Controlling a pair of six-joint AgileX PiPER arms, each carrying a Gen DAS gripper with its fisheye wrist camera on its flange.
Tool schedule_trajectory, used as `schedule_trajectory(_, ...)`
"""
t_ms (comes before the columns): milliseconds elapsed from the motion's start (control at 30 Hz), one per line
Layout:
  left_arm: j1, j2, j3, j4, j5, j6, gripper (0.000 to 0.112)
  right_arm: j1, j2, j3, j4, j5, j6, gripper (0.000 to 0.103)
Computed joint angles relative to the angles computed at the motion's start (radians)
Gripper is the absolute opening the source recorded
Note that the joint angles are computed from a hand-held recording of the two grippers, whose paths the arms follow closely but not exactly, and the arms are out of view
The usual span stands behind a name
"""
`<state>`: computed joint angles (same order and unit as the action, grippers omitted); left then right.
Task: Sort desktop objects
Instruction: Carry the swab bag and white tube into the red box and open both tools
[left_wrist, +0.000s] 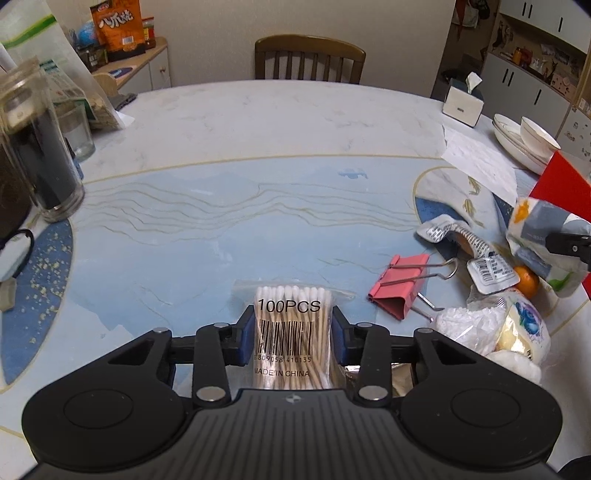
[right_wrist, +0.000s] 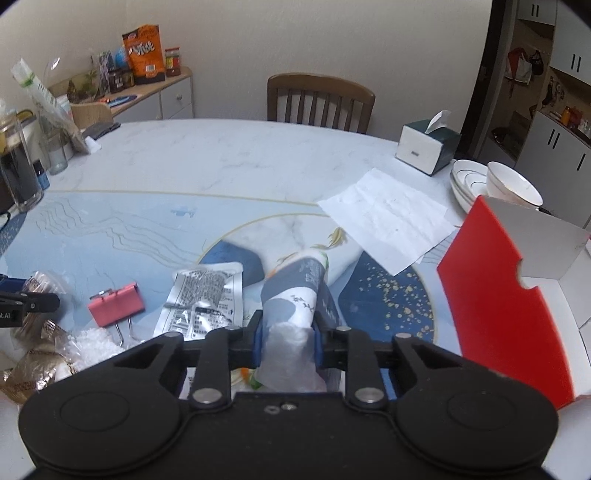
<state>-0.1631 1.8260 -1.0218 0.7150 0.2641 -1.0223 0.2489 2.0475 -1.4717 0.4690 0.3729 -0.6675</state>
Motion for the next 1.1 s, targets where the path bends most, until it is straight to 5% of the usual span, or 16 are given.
schedule_trajectory(200, -0.054, -0.045, -0.016, 0.065, 0.07, -0.104, 0.038, -0.069, -0.028, 0.003, 0.207, 0.065, -0.222, 0.02)
schedule_trajectory(467, -0.189, -0.062, -0.122, 0.056, 0.213, -0.172, 0.038, -0.207, -0.05, -0.059, 0.411, 0.263, -0.454, 0.019)
schedule_trajectory(767, -0.342, 0.016, -0.349, 0.005, 0.342, -0.142, 0.038, -0.368, -0.005, -0.204, 0.477, 0.487, -0.517, 0.019)
schedule_trajectory(1100, -0.452, 0.22, -0.732, -0.064, 0.48, 0.003, 0.038, -0.506, 0.116, -0.451, 0.499, 0.627, -0.501, 0.019)
